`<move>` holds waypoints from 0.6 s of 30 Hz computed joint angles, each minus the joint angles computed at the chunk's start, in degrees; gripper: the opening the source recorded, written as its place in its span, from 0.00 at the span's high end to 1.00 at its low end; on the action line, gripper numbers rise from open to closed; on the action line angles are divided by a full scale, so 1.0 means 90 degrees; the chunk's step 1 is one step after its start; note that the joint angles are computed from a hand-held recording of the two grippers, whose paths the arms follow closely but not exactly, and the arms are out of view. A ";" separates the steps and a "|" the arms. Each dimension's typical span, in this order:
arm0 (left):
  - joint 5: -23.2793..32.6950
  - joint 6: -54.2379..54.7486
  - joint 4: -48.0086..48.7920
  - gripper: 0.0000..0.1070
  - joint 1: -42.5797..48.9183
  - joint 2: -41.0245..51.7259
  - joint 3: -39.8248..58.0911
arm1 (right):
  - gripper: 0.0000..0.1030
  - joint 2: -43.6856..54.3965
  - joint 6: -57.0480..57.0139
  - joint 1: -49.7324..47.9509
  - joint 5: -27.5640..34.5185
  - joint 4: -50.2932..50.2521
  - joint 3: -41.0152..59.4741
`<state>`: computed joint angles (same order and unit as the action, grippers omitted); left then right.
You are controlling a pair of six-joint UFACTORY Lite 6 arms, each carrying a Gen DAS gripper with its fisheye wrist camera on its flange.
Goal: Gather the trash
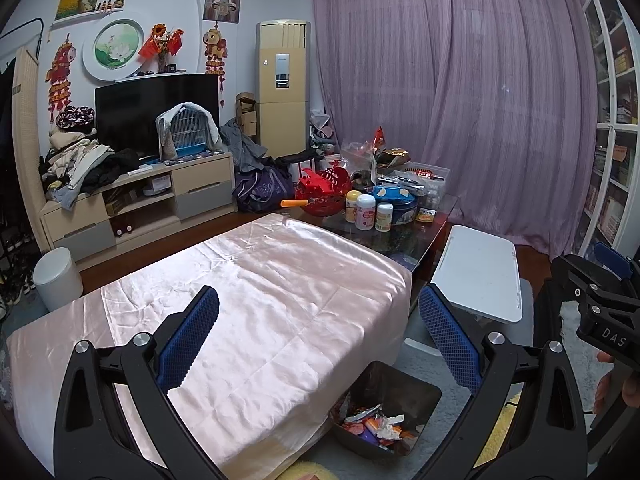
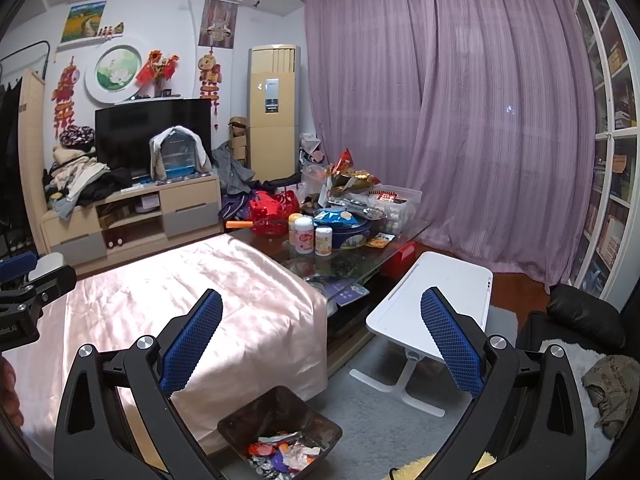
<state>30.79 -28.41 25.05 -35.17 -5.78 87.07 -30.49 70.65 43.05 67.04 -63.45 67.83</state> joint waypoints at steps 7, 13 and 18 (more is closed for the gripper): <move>0.0001 -0.0020 0.0027 0.11 -0.0001 -0.0002 0.0000 | 0.03 -0.0006 0.0009 0.0003 -0.0004 -0.0002 -0.0007; 0.0008 -0.0038 0.0053 0.11 -0.0015 0.0005 0.0004 | 0.03 -0.0010 -0.0001 -0.0014 -0.0019 0.0009 -0.0013; 0.0015 0.0041 0.0053 0.11 0.0007 0.0009 0.0018 | 0.03 -0.0004 -0.0001 -0.0036 -0.0040 0.0016 -0.0008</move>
